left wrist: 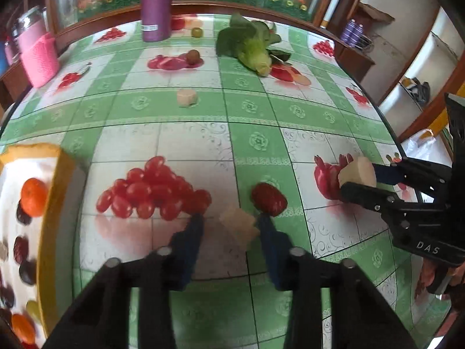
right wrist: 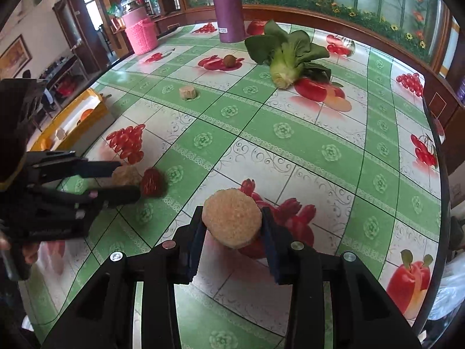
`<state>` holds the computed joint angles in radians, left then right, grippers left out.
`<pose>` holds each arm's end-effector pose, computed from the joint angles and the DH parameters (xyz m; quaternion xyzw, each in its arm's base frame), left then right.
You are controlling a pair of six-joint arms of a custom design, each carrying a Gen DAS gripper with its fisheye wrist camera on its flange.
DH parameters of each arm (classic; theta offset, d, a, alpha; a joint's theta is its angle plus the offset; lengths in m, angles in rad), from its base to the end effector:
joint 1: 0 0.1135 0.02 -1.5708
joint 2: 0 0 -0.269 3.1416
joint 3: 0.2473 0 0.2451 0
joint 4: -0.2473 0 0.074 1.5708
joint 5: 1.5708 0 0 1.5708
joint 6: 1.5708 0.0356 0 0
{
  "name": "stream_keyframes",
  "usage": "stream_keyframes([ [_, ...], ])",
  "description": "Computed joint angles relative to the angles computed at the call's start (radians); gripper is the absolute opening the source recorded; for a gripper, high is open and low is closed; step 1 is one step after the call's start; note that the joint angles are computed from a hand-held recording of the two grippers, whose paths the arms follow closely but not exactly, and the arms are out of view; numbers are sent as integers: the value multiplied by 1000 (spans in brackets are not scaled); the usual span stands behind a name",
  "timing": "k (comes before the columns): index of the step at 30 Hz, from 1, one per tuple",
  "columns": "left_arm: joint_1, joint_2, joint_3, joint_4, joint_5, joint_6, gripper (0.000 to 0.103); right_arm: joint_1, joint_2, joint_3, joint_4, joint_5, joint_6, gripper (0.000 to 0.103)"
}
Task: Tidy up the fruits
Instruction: 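Carry the cube and round cake over the white tray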
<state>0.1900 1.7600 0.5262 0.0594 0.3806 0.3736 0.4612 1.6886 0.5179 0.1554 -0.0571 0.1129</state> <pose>0.2452 0.0337 0.0745 0.1253 0.9553 -0.1244 0.2373 0.2294 0.1163 0.0921 -0.1743 0.9454 0.1039 0.2551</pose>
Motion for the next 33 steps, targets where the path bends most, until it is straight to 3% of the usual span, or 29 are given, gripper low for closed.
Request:
stream_keyframes([
  [4, 24, 5, -10, 11, 41, 28, 30, -3, -11, -15, 4, 2, 22, 36],
  [10, 104, -104, -59, -97, 111, 96, 30, 19, -105, -47, -37, 18, 65, 36],
  [15, 226, -282, -124, -235, 161, 190, 30, 108, -179, -26, -130, 73, 98, 36],
  [20, 449, -388, -107, -461, 251, 373, 30, 227, -174, 40, -185, 118, 149, 36],
  [27, 822, -323, 46, -721, 309, 686, 30, 408, -51, 236, -235, 141, 193, 36],
  [33, 1020, -168, 177, -729, 281, 786, 30, 517, 123, 471, -281, 110, 182, 36],
])
